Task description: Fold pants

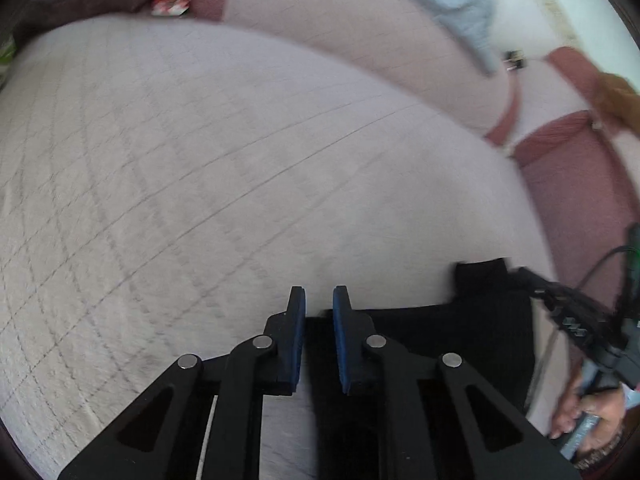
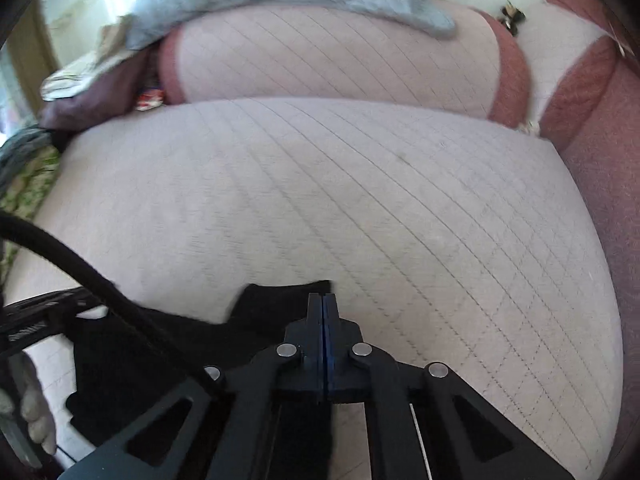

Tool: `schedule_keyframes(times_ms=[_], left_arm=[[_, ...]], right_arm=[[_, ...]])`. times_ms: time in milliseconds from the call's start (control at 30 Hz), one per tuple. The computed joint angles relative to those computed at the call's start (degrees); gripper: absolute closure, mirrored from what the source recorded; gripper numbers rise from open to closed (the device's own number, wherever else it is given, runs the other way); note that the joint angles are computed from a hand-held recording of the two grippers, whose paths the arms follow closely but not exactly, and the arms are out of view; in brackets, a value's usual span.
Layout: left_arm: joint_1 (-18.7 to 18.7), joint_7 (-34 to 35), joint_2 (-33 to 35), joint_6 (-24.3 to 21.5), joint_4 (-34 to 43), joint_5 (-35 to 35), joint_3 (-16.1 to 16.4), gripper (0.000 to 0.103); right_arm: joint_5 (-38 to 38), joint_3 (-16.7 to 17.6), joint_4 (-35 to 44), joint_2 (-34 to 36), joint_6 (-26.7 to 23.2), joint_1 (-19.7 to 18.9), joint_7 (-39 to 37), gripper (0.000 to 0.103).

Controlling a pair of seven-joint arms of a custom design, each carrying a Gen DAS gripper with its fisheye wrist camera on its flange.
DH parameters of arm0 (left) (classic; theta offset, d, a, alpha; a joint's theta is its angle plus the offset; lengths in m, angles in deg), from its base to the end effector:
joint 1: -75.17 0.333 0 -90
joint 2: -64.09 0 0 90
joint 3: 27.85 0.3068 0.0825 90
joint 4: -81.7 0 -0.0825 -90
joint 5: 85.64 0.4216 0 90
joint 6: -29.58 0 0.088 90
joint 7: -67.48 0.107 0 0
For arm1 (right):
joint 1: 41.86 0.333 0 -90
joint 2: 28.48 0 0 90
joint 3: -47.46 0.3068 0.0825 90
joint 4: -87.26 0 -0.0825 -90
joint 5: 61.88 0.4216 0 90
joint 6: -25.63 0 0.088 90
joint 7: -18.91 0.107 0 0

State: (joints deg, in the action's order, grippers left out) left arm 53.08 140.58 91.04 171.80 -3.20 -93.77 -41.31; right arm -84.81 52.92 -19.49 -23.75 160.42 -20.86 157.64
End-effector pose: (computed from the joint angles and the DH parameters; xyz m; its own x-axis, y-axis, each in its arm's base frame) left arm 0.6391 -0.4177 0.4487 -0.2481 -0.8958 0.3687 -0.9110 0.0863 -0.4034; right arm 0.5882 0.2850 0.4921 -0.1578 -0.9871 -0.0259 -0.8556 0.1498 -0.4956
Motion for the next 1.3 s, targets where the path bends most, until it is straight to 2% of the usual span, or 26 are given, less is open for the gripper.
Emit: schedule_keyframes(times_ms=[67, 133, 167, 267, 333, 433, 467, 567, 667, 733, 767, 833, 867, 900, 1000, 1067, 1100, 1200, 1300], left_arm=[[0.61, -0.67, -0.48, -0.04, -0.68, -1.15, -0.13, 0.087], [1.66, -0.91, -2.60, 1.77, -2.63, -3.00, -0.39, 0.087], [1.68, -1.42, -3.47, 2.67, -3.48, -2.84, -0.10, 0.087], [2.63, -2.39, -6.99, 6.08, -7.70, -3.73, 0.04, 0.072], [3.54, -2.36, -8.65, 7.47, -10.40, -5.66, -0.48, 0.068], [3.23, -4.29, -9.84, 7.48, -12.09, -4.28, 0.34, 0.068], [2.57, -5.97, -10.31, 7.16, -12.47, -1.97, 1.20, 0.068], [1.74, -8.72, -10.99, 7.48, -12.85, 2.64, 2.15, 0.068], [2.57, -7.79, -11.50, 9.01, -13.22, 1.56, 0.92, 0.067], [3.07, -6.22, -10.75, 9.44, -12.25, -0.56, -0.25, 0.067], [4.06, -3.20, -11.03, 10.40, -12.81, -3.81, -1.74, 0.066], [4.81, 1.14, -11.55, 11.08, -13.49, -7.98, -3.35, 0.065], [4.93, 3.44, -11.67, 11.37, -13.71, -9.88, -4.12, 0.064], [4.86, 5.56, -11.53, 11.34, -13.56, -11.51, -4.78, 0.063], [3.73, 9.43, -10.24, 9.58, -12.31, -13.41, -5.36, 0.060], [0.94, 6.88, -8.56, 7.66, -10.76, -8.66, -3.39, 0.059], [-0.31, 5.19, -7.91, 7.02, -10.14, -6.07, -2.38, 0.055], [-3.19, -0.40, -6.10, 6.73, -8.85, 1.25, 0.34, 0.030], [0.29, 2.17, -6.22, 7.65, -9.96, -5.33, -2.61, 0.028]], right_arm=[[-3.31, -0.24, -1.95, -1.66, 1.13, 0.26, 3.93, 0.099], [-6.11, 0.08, -5.13, -4.85, 6.04, 0.26, 7.19, 0.098], [-5.22, 0.52, -5.90, -5.83, 8.87, 0.36, 5.69, 0.098], [2.96, 1.72, -5.11, -5.47, 13.17, 1.36, -4.51, 0.098], [14.41, 2.65, -3.28, -2.98, 15.70, 2.34, -15.36, 0.098], [24.81, 4.30, 1.03, 2.70, 15.77, 2.90, -23.91, 0.098], [25.16, 4.49, 2.66, 4.66, 15.25, 3.21, -24.35, 0.098], [19.31, 2.79, 8.84, 11.26, 12.65, 5.15, -18.88, 0.096], [21.91, 3.43, 10.40, 13.20, 12.90, 3.88, -17.97, 0.097], [26.62, 4.88, 9.58, 11.91, 13.47, 1.72, -20.69, 0.097], [28.44, 5.16, 7.29, 9.91, 16.76, 1.09, -21.34, 0.096], [27.63, 3.88, 1.03, 4.39, 22.54, 1.28, -18.61, 0.082], [26.15, 3.12, -2.20, 1.26, 23.71, 1.48, -16.56, 0.068], [22.82, 2.17, -5.91, -2.27, 24.48, 1.80, -12.95, 0.063], [16.14, 1.77, -15.16, -10.47, 25.12, 1.37, -5.27, 0.063], [12.63, 2.45, -20.14, -14.36, 25.00, 0.47, -0.91, 0.063], [12.70, 2.40, -22.43, -15.87, 25.46, 0.45, 0.18, 0.063], [17.21, 0.84, -27.44, -17.84, 27.19, 1.68, -0.13, 0.063], [19.05, 0.39, -27.76, -16.87, 28.86, 1.88, -0.18, 0.063]])
